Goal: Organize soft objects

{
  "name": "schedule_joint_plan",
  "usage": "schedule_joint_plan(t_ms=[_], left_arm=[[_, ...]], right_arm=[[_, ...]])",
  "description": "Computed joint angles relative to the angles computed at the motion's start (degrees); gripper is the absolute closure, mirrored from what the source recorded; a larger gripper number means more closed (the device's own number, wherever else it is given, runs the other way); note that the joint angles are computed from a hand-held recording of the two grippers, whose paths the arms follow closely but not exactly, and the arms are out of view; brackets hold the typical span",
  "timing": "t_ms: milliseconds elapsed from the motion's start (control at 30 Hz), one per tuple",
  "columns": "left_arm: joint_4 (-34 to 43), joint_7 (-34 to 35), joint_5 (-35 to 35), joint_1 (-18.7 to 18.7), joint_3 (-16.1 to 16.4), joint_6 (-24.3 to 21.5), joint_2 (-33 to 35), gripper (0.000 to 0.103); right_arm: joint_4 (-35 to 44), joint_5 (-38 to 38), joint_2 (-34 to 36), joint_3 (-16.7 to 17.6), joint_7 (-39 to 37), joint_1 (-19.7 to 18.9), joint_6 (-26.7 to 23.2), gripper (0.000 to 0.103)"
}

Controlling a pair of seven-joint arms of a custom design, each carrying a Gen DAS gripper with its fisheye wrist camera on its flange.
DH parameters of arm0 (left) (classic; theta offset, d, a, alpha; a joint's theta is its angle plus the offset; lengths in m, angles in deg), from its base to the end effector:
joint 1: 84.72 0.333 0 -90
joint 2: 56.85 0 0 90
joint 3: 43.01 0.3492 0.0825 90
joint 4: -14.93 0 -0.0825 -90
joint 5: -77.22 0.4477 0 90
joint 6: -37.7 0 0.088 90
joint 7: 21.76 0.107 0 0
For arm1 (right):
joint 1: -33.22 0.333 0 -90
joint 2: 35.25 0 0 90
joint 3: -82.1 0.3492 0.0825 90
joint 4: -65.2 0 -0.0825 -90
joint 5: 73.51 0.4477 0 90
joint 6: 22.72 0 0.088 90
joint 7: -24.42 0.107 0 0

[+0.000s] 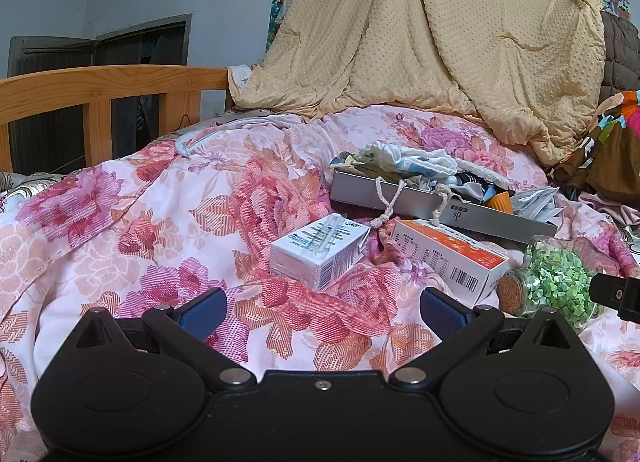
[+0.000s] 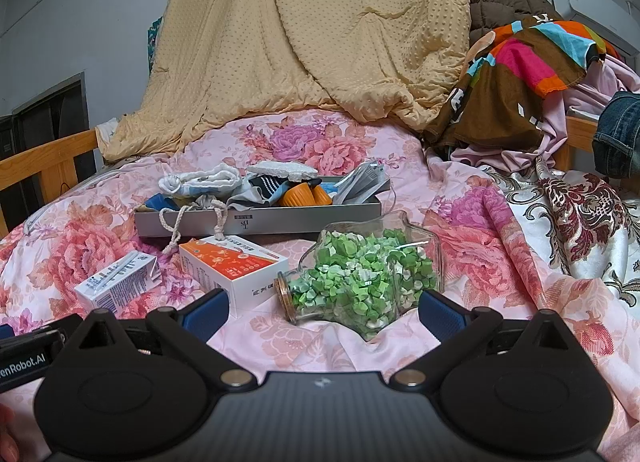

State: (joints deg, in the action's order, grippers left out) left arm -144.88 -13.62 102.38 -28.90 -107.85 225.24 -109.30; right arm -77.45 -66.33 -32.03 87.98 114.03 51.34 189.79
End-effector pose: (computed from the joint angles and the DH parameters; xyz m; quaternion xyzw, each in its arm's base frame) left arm 0.4335 -0.0920 0.3874 -0.7453 0.3989 -0.3046 0.4389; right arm 0.5127 0.2098 0.3906 -0.6661 0.5058 -0.2974 0.4605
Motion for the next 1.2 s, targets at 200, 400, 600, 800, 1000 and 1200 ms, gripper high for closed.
schedule_joint_plan(t_ms=[200,400,600,800,1000,1200], left_arm=[[0.0,0.2,-0.1,-0.3,0.2,-0.5,0.1,0.001],[1.0,-1.6,2.9,-1.6,1.5,-6.0,-0.1,0.001],[0.8,-2.6,4.5,-1.3,2.1,-2.5,-0.1,0.001],[0.9,-2.2,4.2,-1.1,1.6,-2.6,-0.5,0.001],[0.8,-1.8,3.8,-1.1,1.4,-2.2,-0.6,0.001],[0.8,-1.6,3.5,-1.1,1.4,-2.3,-0.6,0.001]], right_arm=[[0.0,-0.1,0.0,0.0,0.1,0.0,0.0,0.0],[0.0,-0.3,0.0,0.0,0.2,-0.1,0.0,0.0],[0.0,-0.4,0.1,0.0,0.3,-0.1,0.1,0.0],[0.0,-0.4,0.1,0.0,0.2,-0.1,0.0,0.0],[0.0,0.0,0.0,0.0,0.0,0.0,0.0,0.0],[0.0,0.0,0.0,0.0,-0.1,0.0,0.0,0.0]])
